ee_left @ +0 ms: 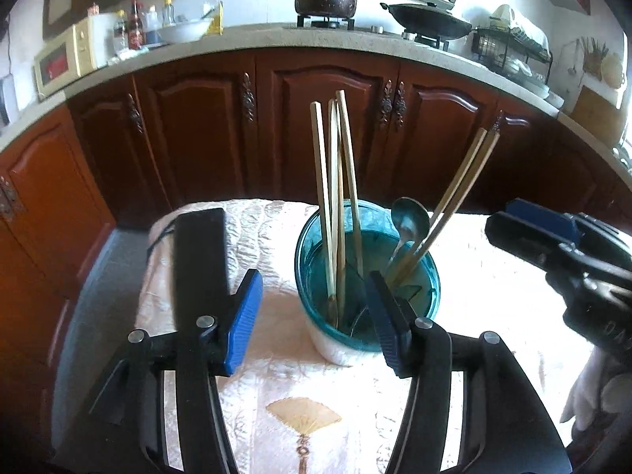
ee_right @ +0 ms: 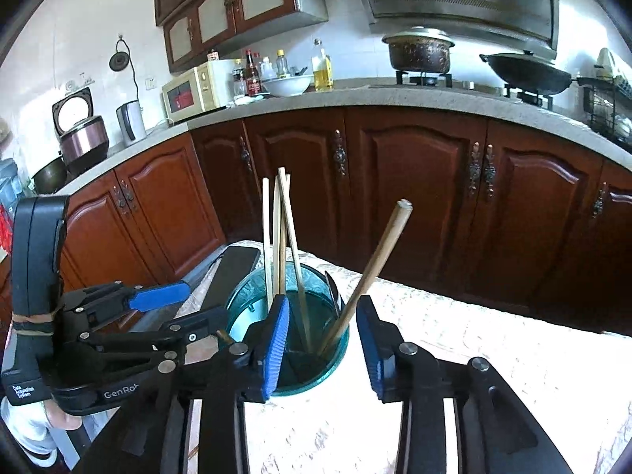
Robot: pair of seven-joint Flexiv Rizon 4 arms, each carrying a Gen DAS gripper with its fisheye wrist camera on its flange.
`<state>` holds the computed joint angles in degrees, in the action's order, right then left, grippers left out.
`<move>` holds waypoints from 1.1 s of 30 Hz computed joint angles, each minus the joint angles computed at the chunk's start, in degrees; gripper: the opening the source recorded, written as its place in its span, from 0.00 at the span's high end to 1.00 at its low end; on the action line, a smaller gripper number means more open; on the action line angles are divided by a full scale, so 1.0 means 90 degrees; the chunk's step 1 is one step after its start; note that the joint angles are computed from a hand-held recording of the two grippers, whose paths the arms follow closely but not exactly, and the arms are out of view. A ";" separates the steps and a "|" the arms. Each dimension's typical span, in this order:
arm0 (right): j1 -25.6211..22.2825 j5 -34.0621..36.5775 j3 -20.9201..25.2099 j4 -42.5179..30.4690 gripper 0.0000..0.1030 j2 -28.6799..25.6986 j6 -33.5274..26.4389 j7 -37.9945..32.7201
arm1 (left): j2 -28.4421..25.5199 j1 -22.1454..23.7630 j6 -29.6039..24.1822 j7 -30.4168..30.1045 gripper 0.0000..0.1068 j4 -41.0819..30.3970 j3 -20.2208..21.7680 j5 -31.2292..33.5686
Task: Organize utensils
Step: 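Open both tools and withdraw them from the cup, then grasp the white ceramic spoon with the left tool while the right tool grasps the wooden-handled fork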
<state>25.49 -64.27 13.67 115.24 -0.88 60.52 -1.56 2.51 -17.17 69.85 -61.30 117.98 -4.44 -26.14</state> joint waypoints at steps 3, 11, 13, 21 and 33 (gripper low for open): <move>0.0050 0.0100 0.0105 0.0061 0.62 0.0161 -0.0326 0.0010 | 0.0184 -0.0049 0.0128 -0.0022 0.50 0.0175 0.0020 0.0054; 0.0192 0.0456 0.0426 0.0217 0.58 0.0533 -0.1345 -0.0060 | 0.0534 -0.0235 0.0297 -0.0076 0.50 0.0463 0.0066 0.0124; 0.0211 0.0543 0.0495 0.0271 0.58 0.0634 -0.1575 -0.0059 | 0.0603 -0.0268 0.0292 -0.0106 0.50 0.0497 0.0067 0.0174; 0.0179 0.0730 0.0717 0.0507 0.58 0.1044 -0.2005 0.0111 | 0.0815 -0.0404 0.0326 -0.0223 0.48 0.0609 0.0057 0.0338; 0.0215 0.1259 0.1006 0.0760 0.49 0.1477 -0.2829 0.0102 | 0.0905 -0.0572 0.0311 -0.0355 0.48 0.0713 -0.0012 0.0654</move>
